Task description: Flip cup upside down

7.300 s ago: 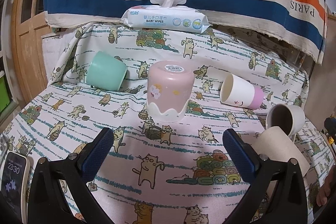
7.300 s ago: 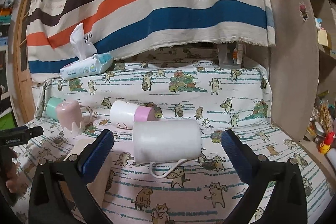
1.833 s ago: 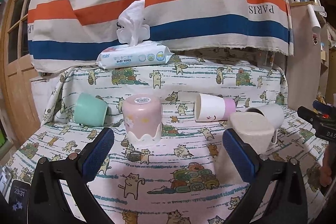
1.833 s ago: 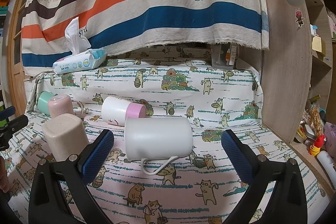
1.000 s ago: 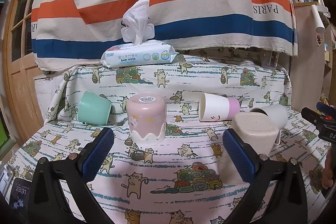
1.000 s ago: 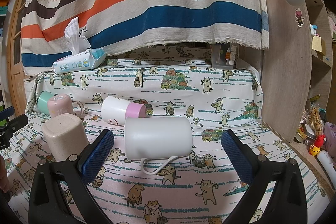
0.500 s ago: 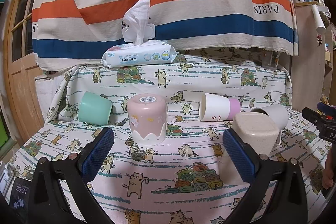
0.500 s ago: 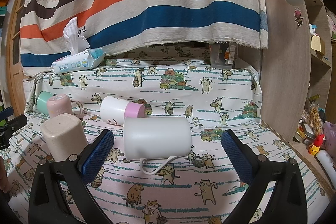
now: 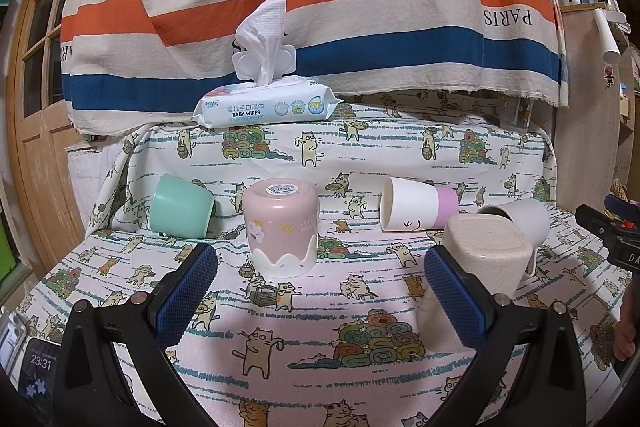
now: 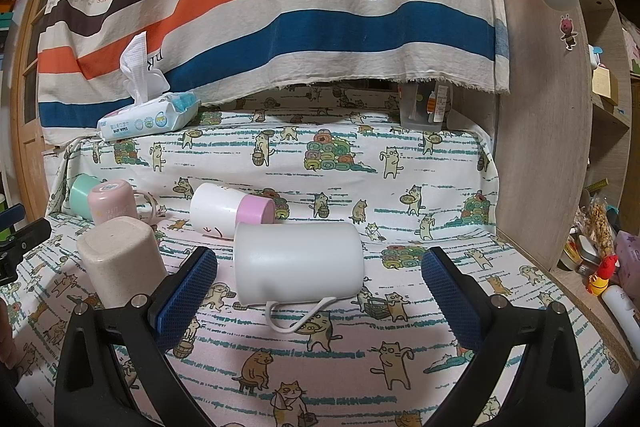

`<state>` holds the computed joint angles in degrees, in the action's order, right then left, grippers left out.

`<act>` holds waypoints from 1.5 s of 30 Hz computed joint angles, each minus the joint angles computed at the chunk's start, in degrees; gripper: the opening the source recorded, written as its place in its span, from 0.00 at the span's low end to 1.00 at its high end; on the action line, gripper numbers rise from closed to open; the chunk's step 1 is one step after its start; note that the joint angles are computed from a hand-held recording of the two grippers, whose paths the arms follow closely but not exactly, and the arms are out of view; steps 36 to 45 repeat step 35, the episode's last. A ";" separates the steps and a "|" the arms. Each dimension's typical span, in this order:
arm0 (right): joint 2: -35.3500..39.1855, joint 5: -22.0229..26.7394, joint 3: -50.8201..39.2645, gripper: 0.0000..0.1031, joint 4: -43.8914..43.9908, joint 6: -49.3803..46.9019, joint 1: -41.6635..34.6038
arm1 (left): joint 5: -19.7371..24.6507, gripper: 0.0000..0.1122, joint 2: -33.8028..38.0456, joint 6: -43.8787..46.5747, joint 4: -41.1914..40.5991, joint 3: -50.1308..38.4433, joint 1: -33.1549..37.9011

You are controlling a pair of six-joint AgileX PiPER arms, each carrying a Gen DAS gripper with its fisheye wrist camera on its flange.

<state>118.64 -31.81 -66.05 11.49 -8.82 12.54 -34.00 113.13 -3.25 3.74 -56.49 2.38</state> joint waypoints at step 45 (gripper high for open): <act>0.02 0.21 -0.13 1.00 -0.06 -0.05 -0.08 | 0.01 0.92 0.08 -0.84 1.19 -0.02 0.71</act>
